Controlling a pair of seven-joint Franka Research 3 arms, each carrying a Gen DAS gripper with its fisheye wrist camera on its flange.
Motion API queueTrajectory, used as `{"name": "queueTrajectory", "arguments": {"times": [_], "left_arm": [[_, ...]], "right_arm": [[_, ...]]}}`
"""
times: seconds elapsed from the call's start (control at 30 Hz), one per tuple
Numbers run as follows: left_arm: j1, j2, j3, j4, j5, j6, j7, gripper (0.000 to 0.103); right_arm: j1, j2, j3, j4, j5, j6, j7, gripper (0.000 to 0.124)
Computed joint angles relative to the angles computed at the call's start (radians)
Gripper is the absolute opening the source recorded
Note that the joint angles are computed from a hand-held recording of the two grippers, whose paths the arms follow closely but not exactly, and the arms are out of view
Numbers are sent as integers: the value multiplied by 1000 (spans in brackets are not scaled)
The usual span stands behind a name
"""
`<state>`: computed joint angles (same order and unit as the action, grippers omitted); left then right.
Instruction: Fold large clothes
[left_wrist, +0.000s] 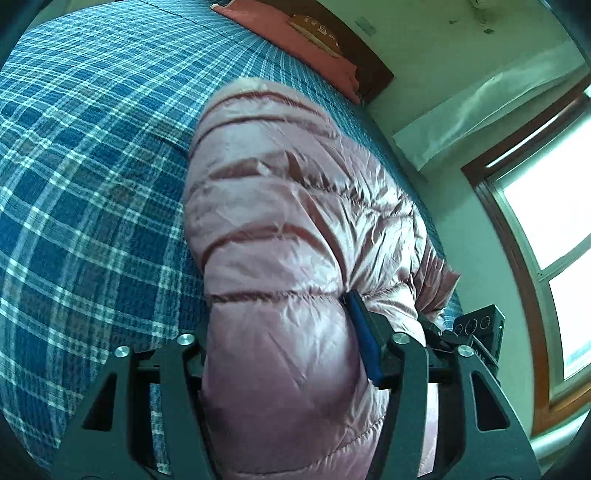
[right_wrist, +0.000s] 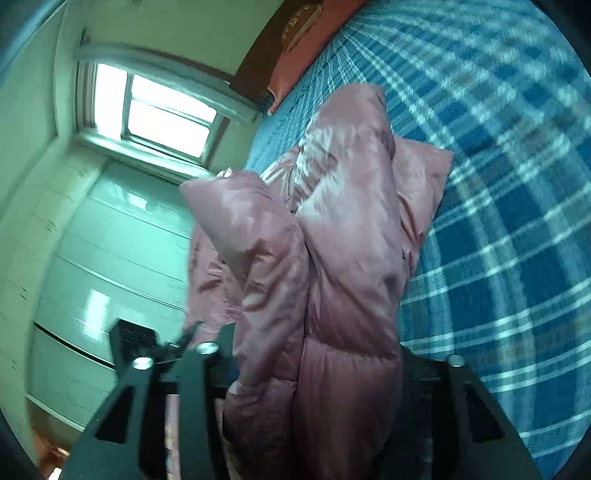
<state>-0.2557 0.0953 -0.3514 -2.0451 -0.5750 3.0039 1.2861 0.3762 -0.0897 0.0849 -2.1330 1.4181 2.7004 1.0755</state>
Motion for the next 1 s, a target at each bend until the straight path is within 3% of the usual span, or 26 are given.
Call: {"name": "queueTrajectory", "arguments": {"times": [0.03,0.1,0.17,0.27,0.3,0.33,0.4,0.47,0.57,0.67,0.7,0.77,0.93,1.0], "left_arm": [[12,-5,-11,-3,-46,6,44,71],[15,-6,-10,-3,-75,21,77,78],[10,5,15,8,-17,4,31,79],[27,48,6,56,-26,-18,32,78],[32,59,3,67,-18,-24,25,75],[28,74,15,84,29,-36,-6,67],[15,93,41,106,133,-40,-84,59],[17,112,54,127,206,-48,-146,56],[67,123,16,146,204,-80,-139,56],[93,83,-8,108,170,-88,-107,65],[94,59,-14,82,151,-76,-95,73],[98,8,-36,25,58,-51,-26,78],[16,-106,-27,-107,-109,2,60,86],[-16,-137,-19,-153,-65,27,9,88]], "right_arm": [[-3,-9,1,-4,-32,11,12,65],[-8,7,-6,14,-43,16,10,67],[-15,20,-14,28,-9,10,0,68],[-36,76,-24,83,78,-42,-33,68],[-46,89,-24,96,92,-62,-40,67],[-53,106,-20,110,106,-71,-52,52],[-62,155,-9,163,101,-71,-37,39],[-67,198,4,214,49,-50,11,37],[-75,215,21,244,-55,-38,89,37],[-72,189,32,230,-154,-20,156,51],[-73,169,35,208,-147,-16,151,62],[-73,116,35,148,-96,-11,110,68],[-27,-48,14,-44,88,-33,12,71],[-1,-99,15,-107,122,-18,-9,72]]}}
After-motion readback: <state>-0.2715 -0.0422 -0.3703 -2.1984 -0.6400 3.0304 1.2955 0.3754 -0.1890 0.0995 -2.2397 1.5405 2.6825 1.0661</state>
